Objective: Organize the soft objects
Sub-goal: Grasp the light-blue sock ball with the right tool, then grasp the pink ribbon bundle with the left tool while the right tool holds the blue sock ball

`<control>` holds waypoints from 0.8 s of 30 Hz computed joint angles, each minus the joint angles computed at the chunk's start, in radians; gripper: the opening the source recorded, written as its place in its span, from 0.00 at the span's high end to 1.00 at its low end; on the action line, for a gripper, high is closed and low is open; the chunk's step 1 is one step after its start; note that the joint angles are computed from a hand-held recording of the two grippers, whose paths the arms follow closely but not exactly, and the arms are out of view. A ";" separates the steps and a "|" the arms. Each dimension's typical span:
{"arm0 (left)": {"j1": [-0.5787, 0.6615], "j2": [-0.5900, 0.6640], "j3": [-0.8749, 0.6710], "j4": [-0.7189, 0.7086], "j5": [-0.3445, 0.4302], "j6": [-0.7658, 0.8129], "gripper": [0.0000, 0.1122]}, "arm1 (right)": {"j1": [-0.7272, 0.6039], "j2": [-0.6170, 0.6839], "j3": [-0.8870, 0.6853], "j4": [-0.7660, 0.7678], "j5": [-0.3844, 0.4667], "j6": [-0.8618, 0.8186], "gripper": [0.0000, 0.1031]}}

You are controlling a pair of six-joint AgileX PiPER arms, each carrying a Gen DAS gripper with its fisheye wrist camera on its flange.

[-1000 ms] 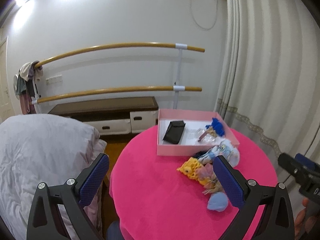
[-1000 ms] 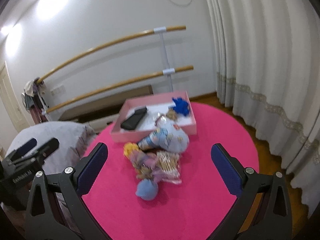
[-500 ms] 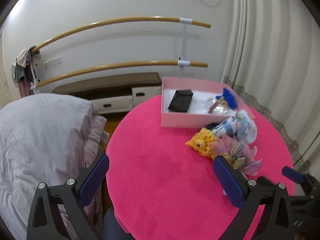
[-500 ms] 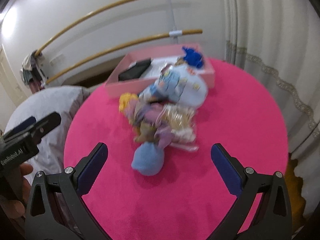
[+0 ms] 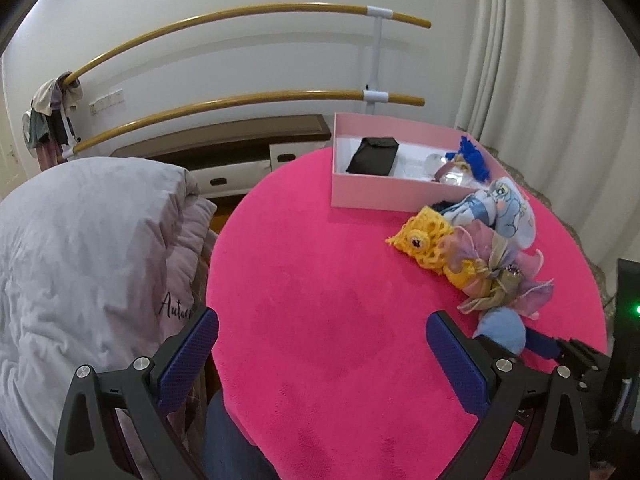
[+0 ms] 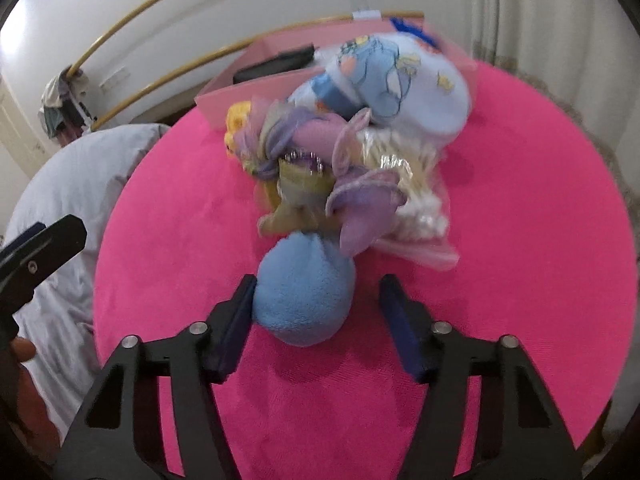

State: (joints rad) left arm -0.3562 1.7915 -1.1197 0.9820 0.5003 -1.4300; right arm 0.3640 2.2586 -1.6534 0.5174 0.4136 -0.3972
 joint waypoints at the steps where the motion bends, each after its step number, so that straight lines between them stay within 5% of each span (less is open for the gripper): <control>1: -0.001 -0.001 0.003 0.005 0.000 -0.003 0.08 | -0.010 -0.005 0.009 0.062 0.010 -0.062 0.62; 14: -0.069 0.128 -0.173 -0.103 -0.003 0.133 0.08 | -0.102 -0.092 0.113 0.104 -0.009 -0.150 0.62; 24: -0.080 0.341 -0.434 -0.322 -0.020 0.335 0.08 | -0.188 -0.084 0.108 0.215 0.022 -0.269 0.62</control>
State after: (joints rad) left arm -0.4359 2.1324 -1.5541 0.6599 0.4798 -1.0946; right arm 0.1759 2.1743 -1.5458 0.7321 0.4361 -0.6660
